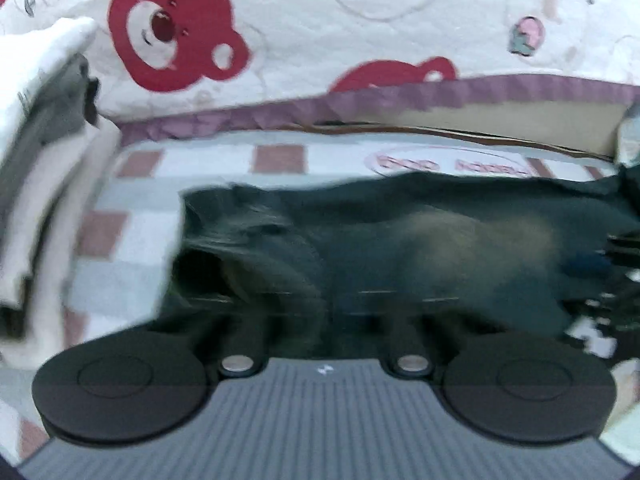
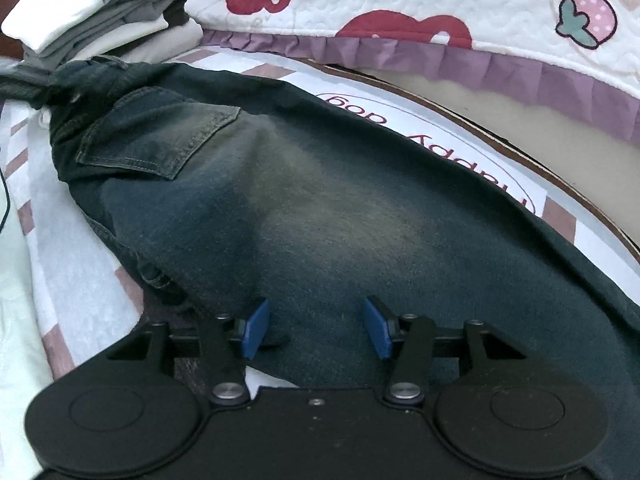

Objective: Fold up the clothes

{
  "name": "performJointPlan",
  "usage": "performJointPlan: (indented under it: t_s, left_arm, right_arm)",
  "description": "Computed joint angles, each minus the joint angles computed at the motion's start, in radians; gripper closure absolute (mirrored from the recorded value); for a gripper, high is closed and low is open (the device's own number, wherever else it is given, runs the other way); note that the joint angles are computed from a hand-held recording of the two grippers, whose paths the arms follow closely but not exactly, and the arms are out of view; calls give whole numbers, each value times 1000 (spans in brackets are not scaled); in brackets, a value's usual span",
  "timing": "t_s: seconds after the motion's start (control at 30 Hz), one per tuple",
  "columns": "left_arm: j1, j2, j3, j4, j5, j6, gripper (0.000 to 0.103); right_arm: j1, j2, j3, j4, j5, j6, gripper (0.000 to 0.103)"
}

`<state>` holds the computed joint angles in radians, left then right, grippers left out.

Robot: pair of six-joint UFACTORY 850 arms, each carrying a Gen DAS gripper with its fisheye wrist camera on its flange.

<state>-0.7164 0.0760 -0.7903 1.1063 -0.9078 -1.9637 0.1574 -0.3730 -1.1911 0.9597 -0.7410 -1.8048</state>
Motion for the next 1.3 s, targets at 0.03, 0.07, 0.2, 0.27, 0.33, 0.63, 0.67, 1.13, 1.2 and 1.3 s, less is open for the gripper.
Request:
performJointPlan:
  t_s: [0.03,0.07,0.2,0.27,0.33,0.63,0.67,1.13,1.2,1.3]
  left_arm:
    - [0,17,6,42,-51,-18,99]
    - [-8,37,10,92,-119,-54,99]
    - [28,154,62,213,-150,-186,98]
    - [99,164,83,168,-92,-183,97]
    - [208,124,108,20,47,-103,94]
    - [215,125,109,-47,-66,-118,61]
    - [204,131,109,-56,-94,-125,60]
    - [115,88,32,-278,56,52,49]
    - [117,78,33,-314,21,70,48]
    - [96,37,23,-317,-114,69,27]
  right_arm:
    - [-1,1,0,-3,-2,1,46]
    - [0,0,-2,-6,-3,2,46]
    - [1,6,2,0,-2,-3,46]
    - [-4,9,4,15,-9,-7,46]
    - [0,9,3,4,2,12,46]
    - [-7,6,11,27,4,-2,46]
    - [-9,11,14,27,8,1,46]
    - [-133,105,124,115,-237,100,66]
    - [-102,108,129,92,-247,107,65]
    - [-63,106,141,59,-271,121,65]
